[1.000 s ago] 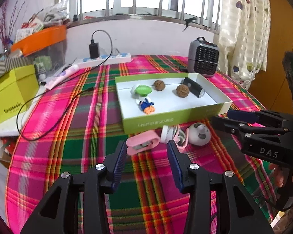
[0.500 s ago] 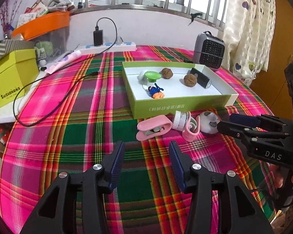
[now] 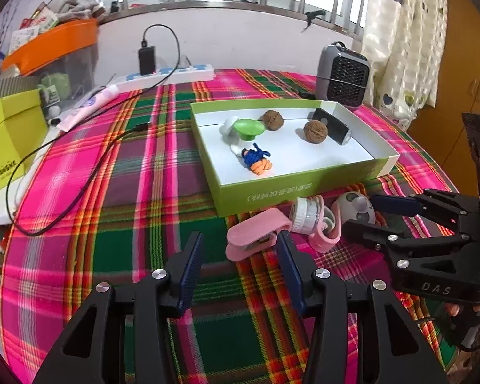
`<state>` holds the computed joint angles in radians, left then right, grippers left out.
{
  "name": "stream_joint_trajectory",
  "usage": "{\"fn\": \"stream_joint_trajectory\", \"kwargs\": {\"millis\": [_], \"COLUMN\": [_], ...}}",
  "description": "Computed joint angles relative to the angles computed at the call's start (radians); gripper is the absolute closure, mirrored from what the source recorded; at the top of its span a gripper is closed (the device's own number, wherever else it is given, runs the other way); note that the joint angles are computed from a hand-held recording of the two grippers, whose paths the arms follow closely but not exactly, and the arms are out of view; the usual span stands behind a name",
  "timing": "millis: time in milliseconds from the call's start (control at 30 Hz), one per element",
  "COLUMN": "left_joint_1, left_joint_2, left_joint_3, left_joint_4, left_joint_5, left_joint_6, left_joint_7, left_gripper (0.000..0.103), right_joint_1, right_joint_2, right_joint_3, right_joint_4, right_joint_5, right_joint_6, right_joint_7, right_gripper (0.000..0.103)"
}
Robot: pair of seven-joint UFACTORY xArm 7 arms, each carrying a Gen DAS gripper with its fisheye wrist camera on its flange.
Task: Organize objects
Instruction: 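Move the left tool to the pink clip while the right tool approaches the white round toy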
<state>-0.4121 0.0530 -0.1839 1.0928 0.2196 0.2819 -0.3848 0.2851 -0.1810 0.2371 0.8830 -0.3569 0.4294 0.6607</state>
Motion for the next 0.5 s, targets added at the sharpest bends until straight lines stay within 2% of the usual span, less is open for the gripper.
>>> {"fn": "stream_joint_trajectory", "kwargs": {"millis": [133, 367, 500], "left_joint_1": [0.005, -0.007, -0.016], "left_joint_2": [0.034, 0.064, 0.077], "left_joint_3": [-0.011, -0.012, -0.008], "left_joint_4": [0.041, 0.08, 0.099], "left_joint_5": [-0.065, -0.102, -0.108], "left_joint_6": [0.02, 0.052, 0.07], "left_joint_7": [0.093, 0.168, 0.178], "left_gripper": [0.057, 0.057, 0.057], "right_joint_1": [-0.001, -0.009, -0.01], "right_joint_2": [0.014, 0.014, 0.006], "right_joint_3": [0.001, -0.003, -0.008], "right_joint_4": [0.014, 0.021, 0.015], "right_joint_5": [-0.012, -0.045, -0.05], "right_joint_6": [0.011, 0.036, 0.043], "right_joint_7": [-0.001, 0.022, 0.025], "right_gripper": [0.048, 0.048, 0.048]}}
